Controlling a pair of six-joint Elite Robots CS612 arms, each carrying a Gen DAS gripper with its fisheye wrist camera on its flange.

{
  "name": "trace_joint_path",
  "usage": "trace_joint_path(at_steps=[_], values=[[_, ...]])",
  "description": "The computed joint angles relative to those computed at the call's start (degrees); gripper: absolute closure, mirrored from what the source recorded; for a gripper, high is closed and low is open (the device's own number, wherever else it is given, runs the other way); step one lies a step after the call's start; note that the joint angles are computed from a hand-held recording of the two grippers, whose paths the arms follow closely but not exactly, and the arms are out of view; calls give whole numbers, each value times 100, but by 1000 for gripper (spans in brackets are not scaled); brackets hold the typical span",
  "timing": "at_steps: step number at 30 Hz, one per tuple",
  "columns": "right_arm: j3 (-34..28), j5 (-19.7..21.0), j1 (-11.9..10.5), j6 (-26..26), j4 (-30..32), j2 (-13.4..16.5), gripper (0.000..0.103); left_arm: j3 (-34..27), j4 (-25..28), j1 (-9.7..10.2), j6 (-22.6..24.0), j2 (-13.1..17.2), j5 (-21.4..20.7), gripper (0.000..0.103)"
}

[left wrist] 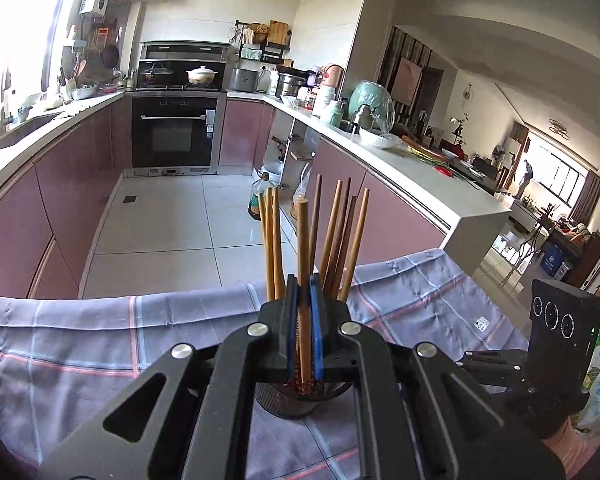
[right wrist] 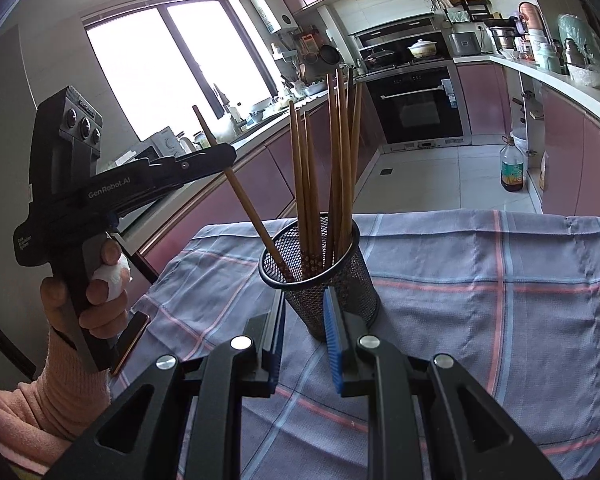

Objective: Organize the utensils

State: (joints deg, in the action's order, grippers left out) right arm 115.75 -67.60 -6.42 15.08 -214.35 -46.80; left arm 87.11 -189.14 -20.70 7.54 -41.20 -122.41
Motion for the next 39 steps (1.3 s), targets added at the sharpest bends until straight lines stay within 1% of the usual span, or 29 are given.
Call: trace_joint_path(at_steps=[7, 8, 13, 16, 18, 21, 22, 26, 29, 31, 33, 34, 35, 36, 37, 38, 39], values=[[-14, -10, 9, 4, 19, 5, 84, -21, 154, -19, 198, 81, 148, 96], [-17, -3, 10, 3, 22, 6, 84, 9, 122, -54, 177, 69, 197, 96], [-30, -74, 33, -1, 39, 6, 84, 59, -4, -79, 148, 74, 284, 96], [-46, -101, 43, 17, 38, 18, 82, 59, -20, -96, 129, 77, 352, 96], [-56, -130, 57, 15, 37, 22, 79, 54, -13, -96, 134, 70, 371, 96], [-58, -171, 68, -7, 17, 26, 77, 103, -130, -150, 141, 61, 583, 94], [-62, -194, 73, -4, 11, 28, 77, 107, -170, -161, 121, 67, 643, 92], [-60, -270, 89, -16, -10, 25, 76, 97, -249, -179, 51, 94, 828, 78], [-56, -341, 111, -67, -7, 18, 75, 95, -305, -179, -15, 120, 946, 72], [-63, -365, 118, -72, -3, 20, 75, 86, -317, -160, -54, 126, 985, 72], [-67, -423, 128, -91, -17, 18, 74, 96, -357, -141, -105, 141, 995, 70], [-66, -468, 139, -97, -26, 15, 73, 117, -409, -138, -118, 142, 1049, 65], [-65, -545, 157, -129, -33, 11, 68, 150, -505, -139, -136, 149, 1105, 59], [-63, -629, 178, -163, -50, 6, 65, 185, -589, -131, -144, 147, 1153, 56], [-62, -744, 206, -204, -81, 6, 64, 232, -697, -129, -151, 147, 1207, 47], [-63, -886, 242, -267, -104, 7, 60, 267, -783, -116, -168, 148, 1234, 42], [-67, -1007, 277, -318, -111, 6, 57, 330, -927, -115, -198, 153, 1303, 39]])
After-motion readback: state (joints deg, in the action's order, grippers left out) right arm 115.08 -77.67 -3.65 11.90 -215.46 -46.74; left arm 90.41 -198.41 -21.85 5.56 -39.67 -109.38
